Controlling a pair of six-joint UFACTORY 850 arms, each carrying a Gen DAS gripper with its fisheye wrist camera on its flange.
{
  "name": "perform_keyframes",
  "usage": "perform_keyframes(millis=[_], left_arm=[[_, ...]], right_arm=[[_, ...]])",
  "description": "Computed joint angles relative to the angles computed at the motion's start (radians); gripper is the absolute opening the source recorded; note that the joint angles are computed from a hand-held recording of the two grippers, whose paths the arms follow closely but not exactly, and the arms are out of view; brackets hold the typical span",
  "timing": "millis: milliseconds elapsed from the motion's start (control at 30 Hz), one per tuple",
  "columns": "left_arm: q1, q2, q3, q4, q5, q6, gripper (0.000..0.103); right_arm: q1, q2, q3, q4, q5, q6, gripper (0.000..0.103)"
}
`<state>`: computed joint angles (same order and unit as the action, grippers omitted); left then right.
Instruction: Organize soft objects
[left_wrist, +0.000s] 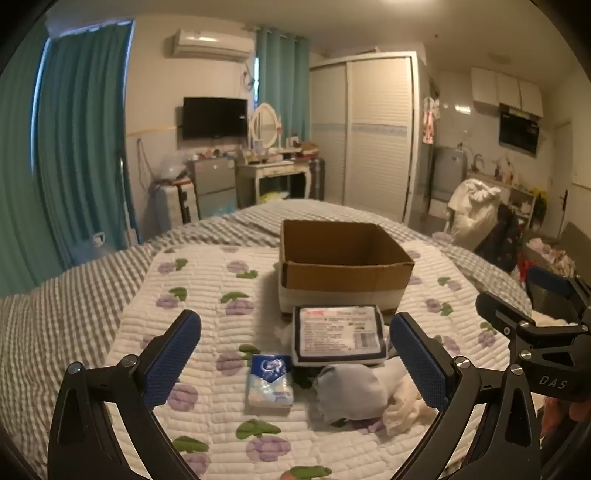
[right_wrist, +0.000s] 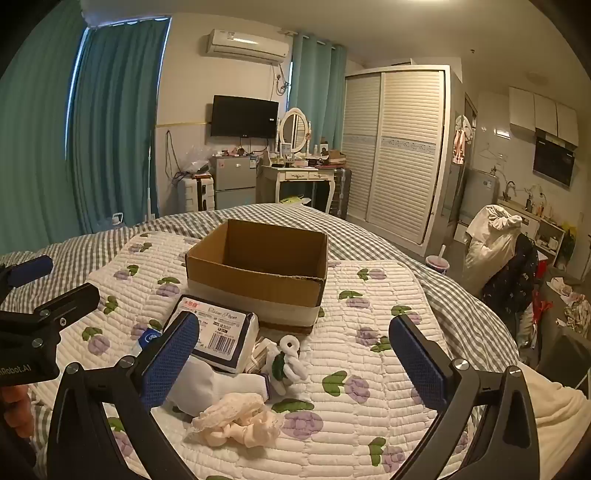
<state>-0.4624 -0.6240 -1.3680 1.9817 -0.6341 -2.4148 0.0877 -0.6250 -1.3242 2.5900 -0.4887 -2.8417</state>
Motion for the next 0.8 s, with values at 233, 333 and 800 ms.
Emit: perform_keyframes(millis=[233, 333, 800], left_arm=[[0.004, 0.000, -0.004, -0.029, 0.019, 0.030, 0.103], [0.003, 0.002, -0.003, -0.036, 0.016, 0.041, 0.103], [-0.002, -0.007, -0.017, -0.060, 0.009, 0.074, 0.103]], right_arm=[[0.001, -0.006, -0.005, 0.001, 0.002, 0.000, 0.103], [0.001, -0.013, -0.015, -0.008, 0.011, 0.009, 0.103], [0.002, -0.010, -0.012, -0.008, 0.016, 0.010, 0.103]])
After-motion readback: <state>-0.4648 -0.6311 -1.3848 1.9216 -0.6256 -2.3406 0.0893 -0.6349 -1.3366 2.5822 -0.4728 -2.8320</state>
